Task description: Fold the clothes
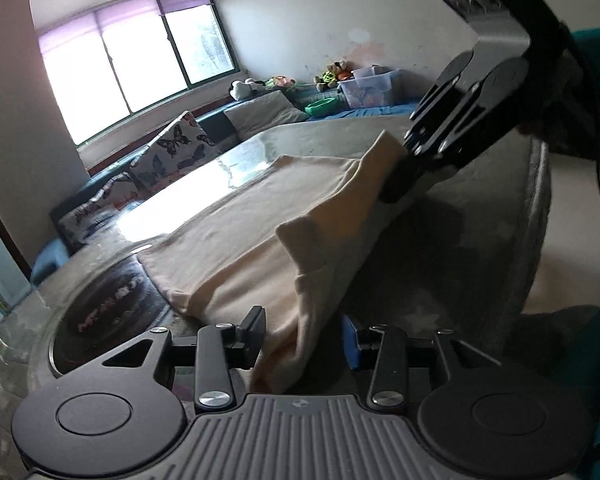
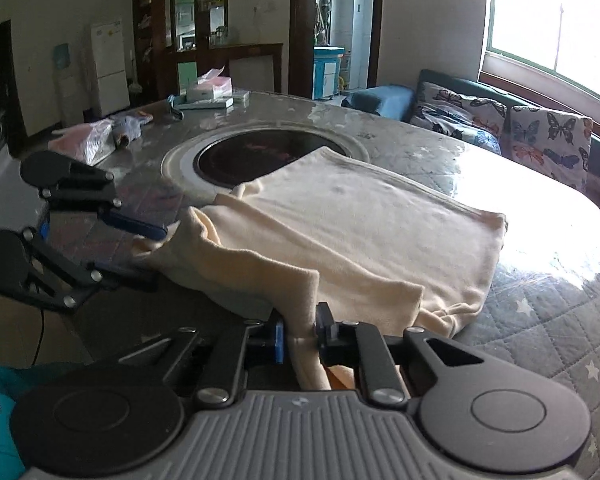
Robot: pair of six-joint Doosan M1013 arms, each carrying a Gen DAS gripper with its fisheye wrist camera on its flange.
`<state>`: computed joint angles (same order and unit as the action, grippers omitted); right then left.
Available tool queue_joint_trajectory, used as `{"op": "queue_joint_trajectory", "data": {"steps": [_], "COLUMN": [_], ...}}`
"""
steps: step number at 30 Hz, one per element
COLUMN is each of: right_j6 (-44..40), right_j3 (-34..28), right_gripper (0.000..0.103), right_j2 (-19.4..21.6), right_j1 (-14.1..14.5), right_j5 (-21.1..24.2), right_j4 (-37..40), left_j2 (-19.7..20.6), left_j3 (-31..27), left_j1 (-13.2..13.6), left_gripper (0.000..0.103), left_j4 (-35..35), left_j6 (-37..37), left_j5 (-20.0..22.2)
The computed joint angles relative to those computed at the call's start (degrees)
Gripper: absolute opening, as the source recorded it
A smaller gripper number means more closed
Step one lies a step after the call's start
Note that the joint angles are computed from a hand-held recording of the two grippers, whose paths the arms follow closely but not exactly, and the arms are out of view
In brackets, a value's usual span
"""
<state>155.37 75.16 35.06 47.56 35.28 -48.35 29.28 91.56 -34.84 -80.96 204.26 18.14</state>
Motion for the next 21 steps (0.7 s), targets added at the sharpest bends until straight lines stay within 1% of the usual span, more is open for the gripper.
{"op": "queue_joint_trajectory", "data": {"steps": [1,2,3,5,9,12,17,21], "right_j6": [0.37,0.65,1.32,3.38,7.6,9.5,8.75,6.86], "right_j3": [-0.02,-0.09,-0.09,0.2,1.07,1.95,3.44,4.31], "right_gripper": [0.013,0.012,0.011,0.01,0.01,0.01,0.01,0.01], "right_j2": [0.0,0.05,0.1,0.04,-0.42,-1.3,-3.11,-4.63], "right_j1": [0.04,0.06,0.17,0.4,0.92,1.57,2.82,4.29], "right_j5": [0.01,0.07,0.23,0.13,-0.19,-0.32,-1.23,-1.98], "right_j4": [-0.41,-0.64,-1.22,-2.9,-6.51,-8.84,-9.31,-7.9], "left_j2": [0.12,0.25,0.35,0.18,-0.78,-1.85,-4.68,-7.06], "left_j3": [-0.15,-0.35,-0.67,-0.55,0.17,0.83,3.3,5.27], "left_j1": [0.05,0.14,0.37,0.66,1.13,1.52,2.34,3.06], "left_gripper": [0.029,0.015,0.01,0.006,0.005,0.005,0.005,0.005], "left_j4": [0.05,0.54,2.2,1.02,-1.2,-1.15,-0.81,-0.2], "left_j6": [0.05,-0.37,-2.08,-1.04,0.53,0.26,-1.01,-2.61], "left_j5": [-0.07,0.07,0.97,1.72,3.37,4.96,7.53,9.61]}}
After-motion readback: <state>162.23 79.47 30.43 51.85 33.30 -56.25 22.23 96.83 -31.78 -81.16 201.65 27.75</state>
